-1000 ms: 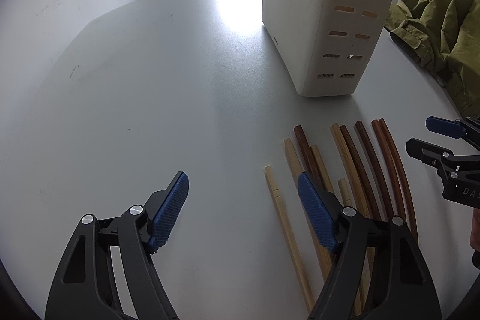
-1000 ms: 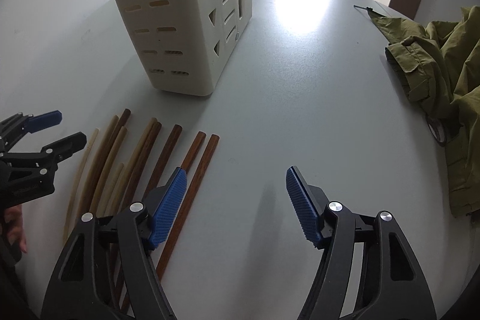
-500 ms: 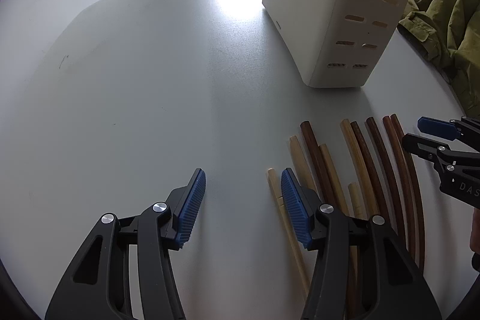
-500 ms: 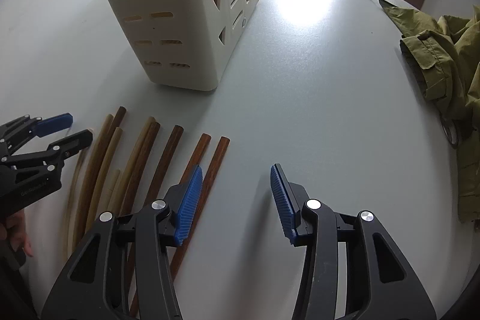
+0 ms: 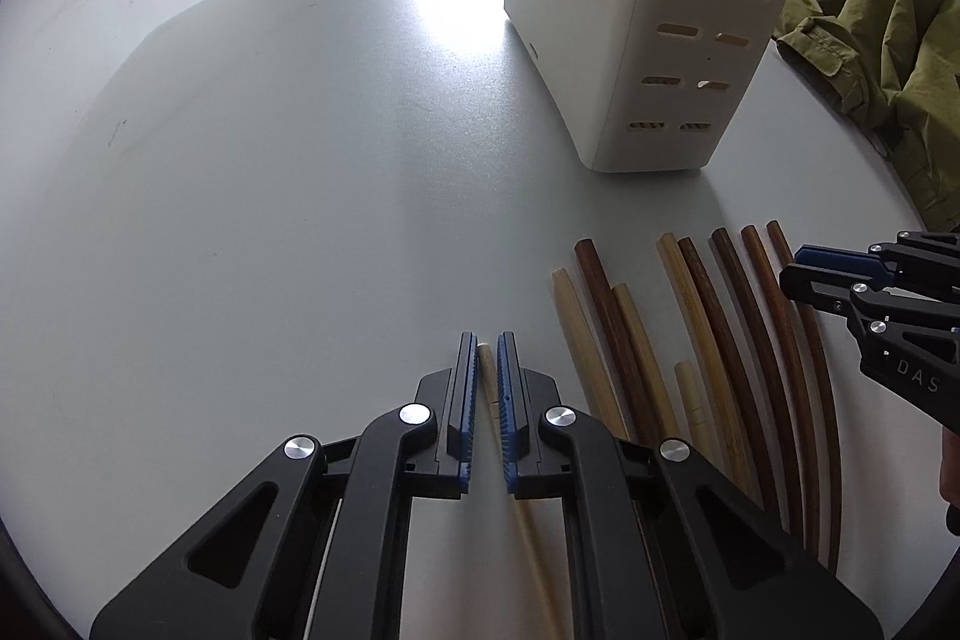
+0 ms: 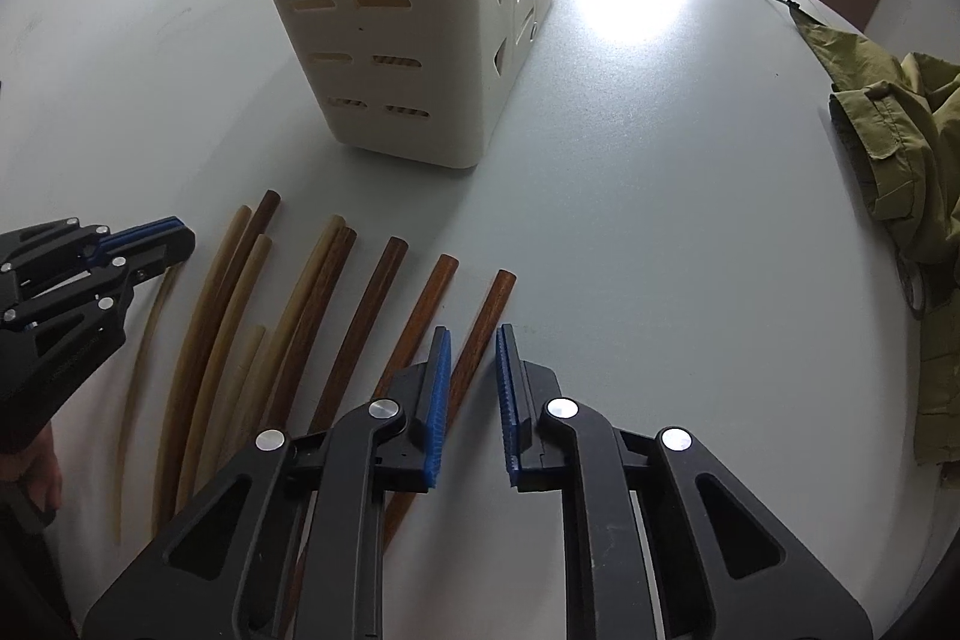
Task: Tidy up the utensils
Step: 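Lift both held chopsticks upright and lower them into the white holder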
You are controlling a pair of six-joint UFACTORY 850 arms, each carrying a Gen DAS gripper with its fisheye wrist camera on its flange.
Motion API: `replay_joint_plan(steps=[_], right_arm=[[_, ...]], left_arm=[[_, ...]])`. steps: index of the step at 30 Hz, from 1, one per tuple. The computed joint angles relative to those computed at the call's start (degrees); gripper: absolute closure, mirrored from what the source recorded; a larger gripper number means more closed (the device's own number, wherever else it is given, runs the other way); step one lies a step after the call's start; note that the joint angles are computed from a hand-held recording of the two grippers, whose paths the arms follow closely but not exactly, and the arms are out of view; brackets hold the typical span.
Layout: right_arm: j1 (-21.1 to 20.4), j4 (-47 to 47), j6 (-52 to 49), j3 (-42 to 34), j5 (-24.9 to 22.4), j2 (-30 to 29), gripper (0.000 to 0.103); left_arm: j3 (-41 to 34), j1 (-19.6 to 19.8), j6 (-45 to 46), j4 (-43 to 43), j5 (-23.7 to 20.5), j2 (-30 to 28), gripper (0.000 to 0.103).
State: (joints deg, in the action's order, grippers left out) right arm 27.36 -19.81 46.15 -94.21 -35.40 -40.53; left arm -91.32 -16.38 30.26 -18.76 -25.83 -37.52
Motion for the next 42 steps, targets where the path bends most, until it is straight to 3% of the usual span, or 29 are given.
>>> replay_joint_plan(steps=[4,9,15,17,22,29,37,42], right_arm=[[-1.36,3.57,-2.79,0.75,2.37,0.51,0.094],[-1.4,0.5,-0.27,1.83,4.91,2.14,0.095],[-0.19,-9.28,7.74,3.75,8.52,5.25,0.095],[-0.52,-11.16,10.85,5.58,12.5,7.06,0.095],[-0.3,-26.6,25.83,8.88,18.23,10.51,0.095],[-0.5,-47.28,45.04,10.69,19.8,12.43,0.096],[1.06,-64.43,61.01,11.19,19.18,14.26,0.096],[1.11,-73.6,68.56,10.85,18.99,14.83,0.096]], left_arm=[[2.08,-0.18,1.18,-0.69,0.87,1.45,0.099],[3.43,-0.21,4.19,-3.54,1.89,3.1,0.099],[5.39,0.66,15.33,-15.64,3.06,6.56,0.099],[6.84,0.87,21.16,-21.83,4.71,8.41,0.099],[9.0,0.43,34.9,-36.91,6.71,11.55,0.099],[12.28,0.59,56.92,-60.13,6.08,15.19,0.099],[11.32,0.08,65.76,-70.55,5.28,15.51,0.099],[10.76,0.73,76.25,-82.2,1.35,15.59,0.099]])
